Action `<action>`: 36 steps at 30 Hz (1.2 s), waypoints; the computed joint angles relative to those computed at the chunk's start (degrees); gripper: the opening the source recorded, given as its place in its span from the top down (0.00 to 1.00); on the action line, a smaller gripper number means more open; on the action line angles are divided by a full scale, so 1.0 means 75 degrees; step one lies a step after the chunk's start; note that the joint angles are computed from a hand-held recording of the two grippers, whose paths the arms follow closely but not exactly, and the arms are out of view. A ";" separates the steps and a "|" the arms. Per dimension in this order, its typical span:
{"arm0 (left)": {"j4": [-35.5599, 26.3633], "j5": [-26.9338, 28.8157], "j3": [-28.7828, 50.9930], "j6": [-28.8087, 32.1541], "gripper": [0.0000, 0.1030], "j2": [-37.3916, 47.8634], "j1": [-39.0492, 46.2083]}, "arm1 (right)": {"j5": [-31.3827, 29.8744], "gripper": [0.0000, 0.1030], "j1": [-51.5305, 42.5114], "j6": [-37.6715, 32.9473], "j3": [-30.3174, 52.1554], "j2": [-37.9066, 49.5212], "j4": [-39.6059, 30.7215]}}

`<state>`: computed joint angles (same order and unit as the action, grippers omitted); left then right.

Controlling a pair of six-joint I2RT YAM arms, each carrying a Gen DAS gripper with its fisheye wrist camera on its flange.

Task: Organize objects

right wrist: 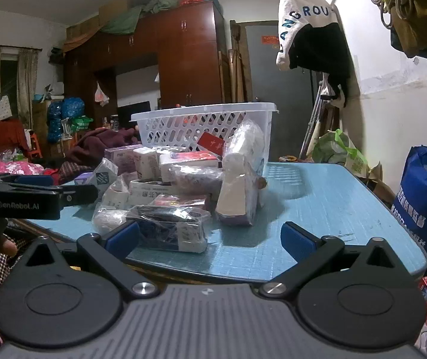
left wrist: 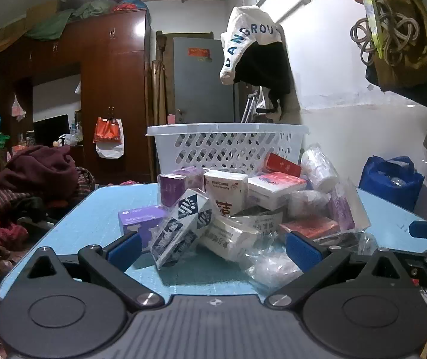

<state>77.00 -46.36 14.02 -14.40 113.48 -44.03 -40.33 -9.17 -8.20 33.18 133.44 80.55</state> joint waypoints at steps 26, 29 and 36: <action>0.0105 0.0170 -0.0138 -0.0026 0.00 -0.0119 0.0074 | -0.0225 0.00 -0.0082 0.0009 0.0011 0.0023 0.0105; 0.0077 0.0165 -0.0125 -0.0067 0.00 -0.0118 0.0090 | -0.0220 0.00 -0.0081 0.0011 0.0013 0.0031 0.0117; 0.0022 0.0270 -0.0111 -0.0063 0.00 -0.0109 0.0142 | -0.0199 0.00 -0.0090 0.0011 0.0053 0.0042 0.0080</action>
